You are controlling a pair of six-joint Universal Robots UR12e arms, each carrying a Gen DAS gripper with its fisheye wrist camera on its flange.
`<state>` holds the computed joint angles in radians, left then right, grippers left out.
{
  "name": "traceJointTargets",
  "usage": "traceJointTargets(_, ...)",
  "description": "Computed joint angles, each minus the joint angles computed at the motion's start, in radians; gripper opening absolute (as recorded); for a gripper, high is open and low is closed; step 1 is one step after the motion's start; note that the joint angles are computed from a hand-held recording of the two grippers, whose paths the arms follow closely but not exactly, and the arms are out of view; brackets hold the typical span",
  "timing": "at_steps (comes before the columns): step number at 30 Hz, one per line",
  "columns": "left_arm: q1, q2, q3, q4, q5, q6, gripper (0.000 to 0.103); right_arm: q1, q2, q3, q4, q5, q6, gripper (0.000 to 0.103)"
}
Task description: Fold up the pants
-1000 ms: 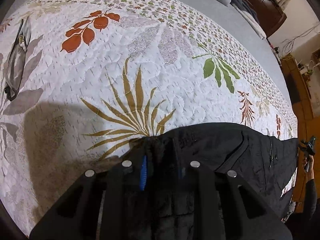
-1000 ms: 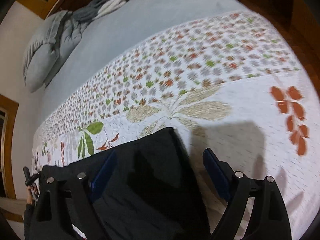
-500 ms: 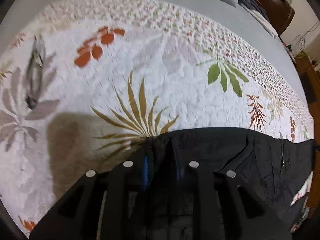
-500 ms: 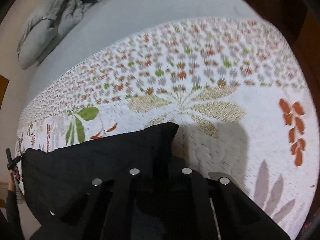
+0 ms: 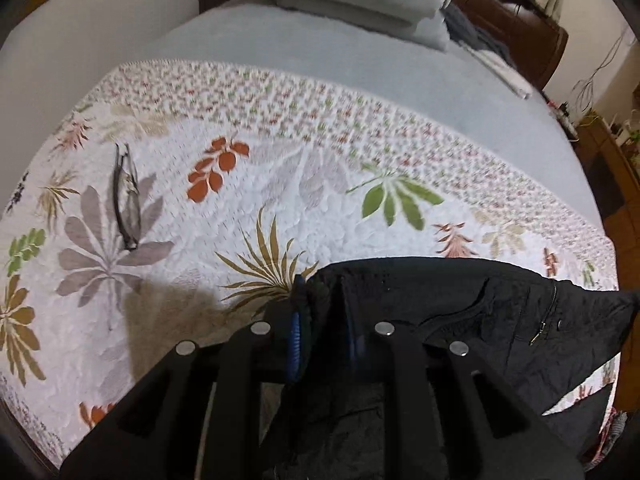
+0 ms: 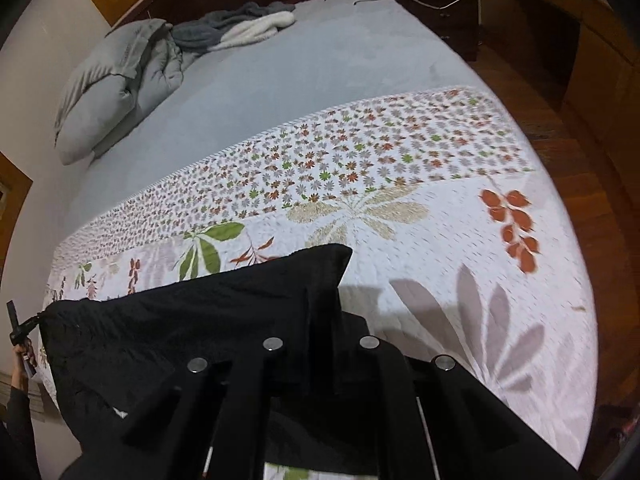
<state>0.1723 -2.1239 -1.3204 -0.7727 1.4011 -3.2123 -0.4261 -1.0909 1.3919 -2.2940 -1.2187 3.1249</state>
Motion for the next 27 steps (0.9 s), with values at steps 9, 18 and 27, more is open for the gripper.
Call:
traceJointTargets(9,0.011,0.102,-0.104,0.089,-0.047,-0.002,0.015,-0.024,-0.121,0.14,-0.105,0.028,0.039,0.007)
traceJointTargets(18,0.032,0.198,-0.215,0.161,-0.105,-0.002,0.015,-0.058,-0.241,0.295,-0.21,0.057,0.075,0.007)
traceJointTargets(27,0.062,0.286,-0.341,0.217,-0.159,0.002,0.014,-0.095,-0.334,0.439,-0.298,0.097,0.092,0.007)
